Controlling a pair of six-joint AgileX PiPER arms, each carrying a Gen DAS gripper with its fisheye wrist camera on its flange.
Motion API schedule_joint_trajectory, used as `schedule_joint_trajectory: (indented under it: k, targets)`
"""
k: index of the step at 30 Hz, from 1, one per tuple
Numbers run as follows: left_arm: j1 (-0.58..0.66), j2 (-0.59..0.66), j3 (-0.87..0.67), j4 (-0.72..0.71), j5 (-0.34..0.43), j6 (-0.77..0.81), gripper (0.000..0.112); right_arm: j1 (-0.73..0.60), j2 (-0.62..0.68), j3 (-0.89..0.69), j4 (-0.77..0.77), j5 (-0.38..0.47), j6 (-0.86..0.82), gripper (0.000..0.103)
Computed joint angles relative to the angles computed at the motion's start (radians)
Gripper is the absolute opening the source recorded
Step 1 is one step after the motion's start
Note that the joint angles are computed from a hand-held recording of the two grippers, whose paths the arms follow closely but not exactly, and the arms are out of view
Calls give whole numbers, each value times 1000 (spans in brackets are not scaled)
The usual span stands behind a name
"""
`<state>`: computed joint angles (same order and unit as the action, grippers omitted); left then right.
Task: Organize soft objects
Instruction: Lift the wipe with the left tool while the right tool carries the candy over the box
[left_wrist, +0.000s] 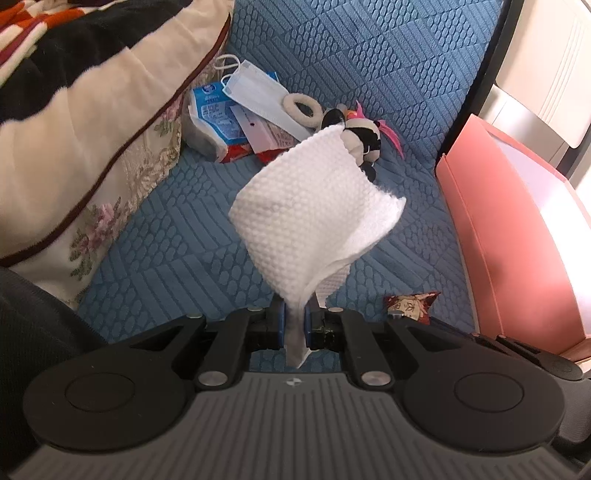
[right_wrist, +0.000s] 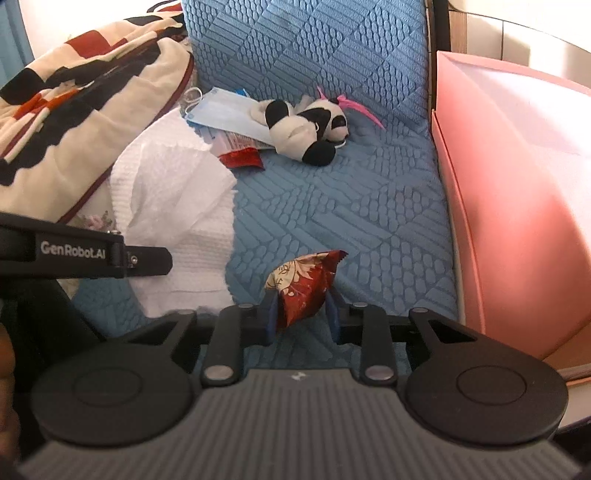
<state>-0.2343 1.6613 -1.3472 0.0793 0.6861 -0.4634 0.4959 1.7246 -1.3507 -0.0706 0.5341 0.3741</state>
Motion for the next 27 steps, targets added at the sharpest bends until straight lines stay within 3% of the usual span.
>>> schedule_joint_trajectory:
  k: [8,12,17,27]
  targets:
    - [1,-21,-66,7,83,14,12,-46,-41,-29,79,68,-101,29]
    - [2,-20,-130,-14,151,27,12,-67,-44,-103,81,148,-124,28]
    - [-2,18,-283,-61,282,91,12,-103,-54,-213,120,244,-182,28]
    - [-80,143,-699,-45,504,69,12,-219,-51,-499,185,450,-304,28]
